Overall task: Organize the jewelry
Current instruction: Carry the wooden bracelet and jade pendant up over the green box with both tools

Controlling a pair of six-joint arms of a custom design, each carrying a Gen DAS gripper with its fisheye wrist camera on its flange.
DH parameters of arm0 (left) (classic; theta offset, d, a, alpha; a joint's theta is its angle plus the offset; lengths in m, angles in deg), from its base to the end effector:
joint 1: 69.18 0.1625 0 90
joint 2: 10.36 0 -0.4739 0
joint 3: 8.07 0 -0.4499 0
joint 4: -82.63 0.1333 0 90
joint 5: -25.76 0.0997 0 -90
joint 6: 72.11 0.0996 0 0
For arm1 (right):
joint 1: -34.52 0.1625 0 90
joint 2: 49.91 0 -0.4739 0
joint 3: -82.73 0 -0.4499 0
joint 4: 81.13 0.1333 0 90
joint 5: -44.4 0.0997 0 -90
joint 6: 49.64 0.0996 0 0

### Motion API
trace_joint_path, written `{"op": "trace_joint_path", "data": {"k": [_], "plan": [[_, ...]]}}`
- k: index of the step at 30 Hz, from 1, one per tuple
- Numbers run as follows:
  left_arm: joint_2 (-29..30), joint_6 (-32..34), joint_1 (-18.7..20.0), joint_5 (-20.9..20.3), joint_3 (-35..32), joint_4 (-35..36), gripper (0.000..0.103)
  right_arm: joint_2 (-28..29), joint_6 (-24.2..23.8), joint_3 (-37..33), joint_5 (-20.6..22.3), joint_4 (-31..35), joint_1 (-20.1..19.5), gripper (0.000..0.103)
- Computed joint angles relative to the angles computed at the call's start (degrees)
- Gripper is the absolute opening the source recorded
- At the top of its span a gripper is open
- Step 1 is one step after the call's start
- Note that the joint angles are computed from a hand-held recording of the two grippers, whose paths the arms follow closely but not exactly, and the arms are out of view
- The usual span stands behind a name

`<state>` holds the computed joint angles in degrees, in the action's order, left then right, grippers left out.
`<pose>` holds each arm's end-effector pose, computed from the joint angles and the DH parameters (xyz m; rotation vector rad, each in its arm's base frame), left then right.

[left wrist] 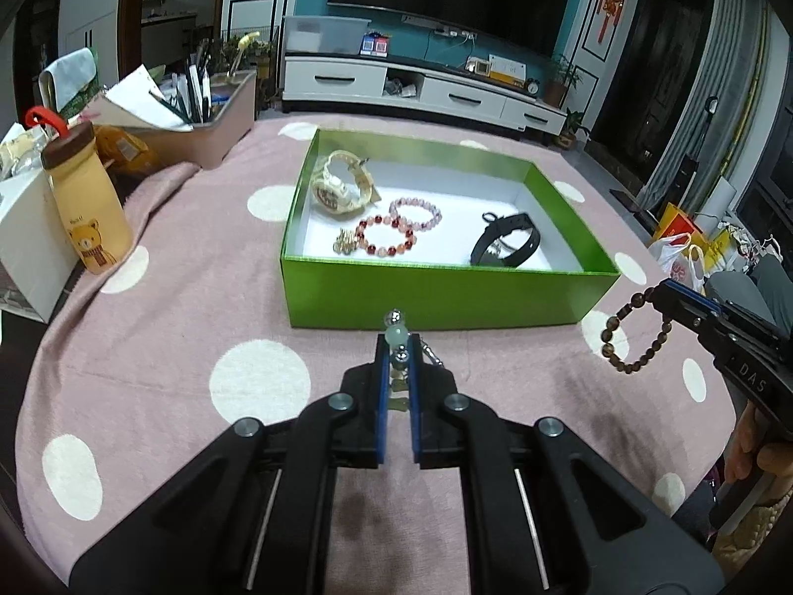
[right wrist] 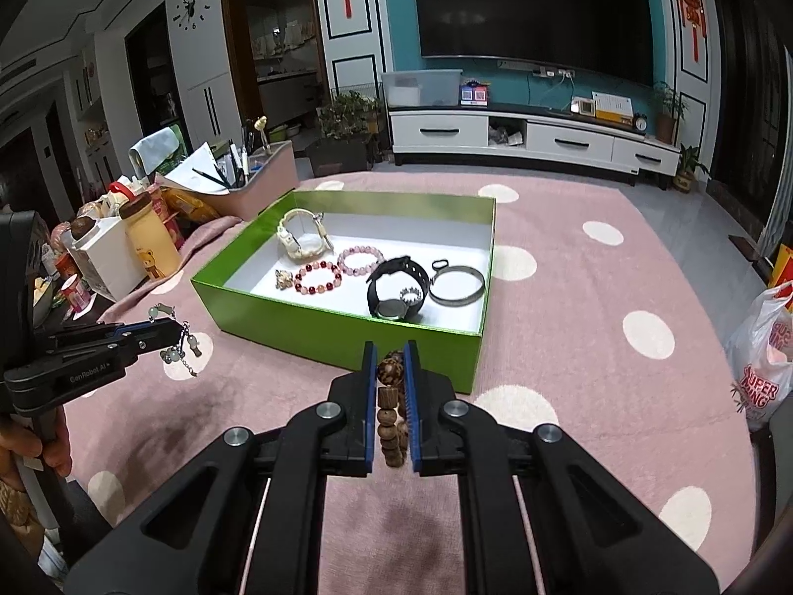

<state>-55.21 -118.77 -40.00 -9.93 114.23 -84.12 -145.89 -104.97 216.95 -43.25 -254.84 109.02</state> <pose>-0.3607 -0.4467 -0.0018 0.3023 2.3734 -0.9809 0.0135 -0.4654 0.3566 0.8948 -2.4050 0.9068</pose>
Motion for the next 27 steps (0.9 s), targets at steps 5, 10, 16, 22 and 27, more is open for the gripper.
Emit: {"op": "trace_joint_path", "data": {"k": [5,10,16,22,27], "plan": [[-0.4,0.8,-0.6,0.8,-0.4,-0.2,0.006,-0.5,-0.2,-0.1,0.4,-0.2,0.8,0.01],[-0.5,2.8,-0.8,1.2,-1.4,-0.6,0.006,-0.5,-0.2,-0.5,0.6,-0.6,1.7,0.01],[-0.3,5.4,-0.9,1.9,-2.7,-1.4,0.006,-0.3,-0.3,-1.0,0.9,-1.0,2.5,0.01],[0.0,7.8,-0.6,2.1,-3.9,-2.2,0.006,0.3,-0.3,-1.7,0.9,-1.6,3.2,0.01],[0.4,9.7,-0.2,2.4,-5.1,-2.9,0.006,0.8,0.0,-2.5,1.1,-1.9,3.8,0.01]]}}
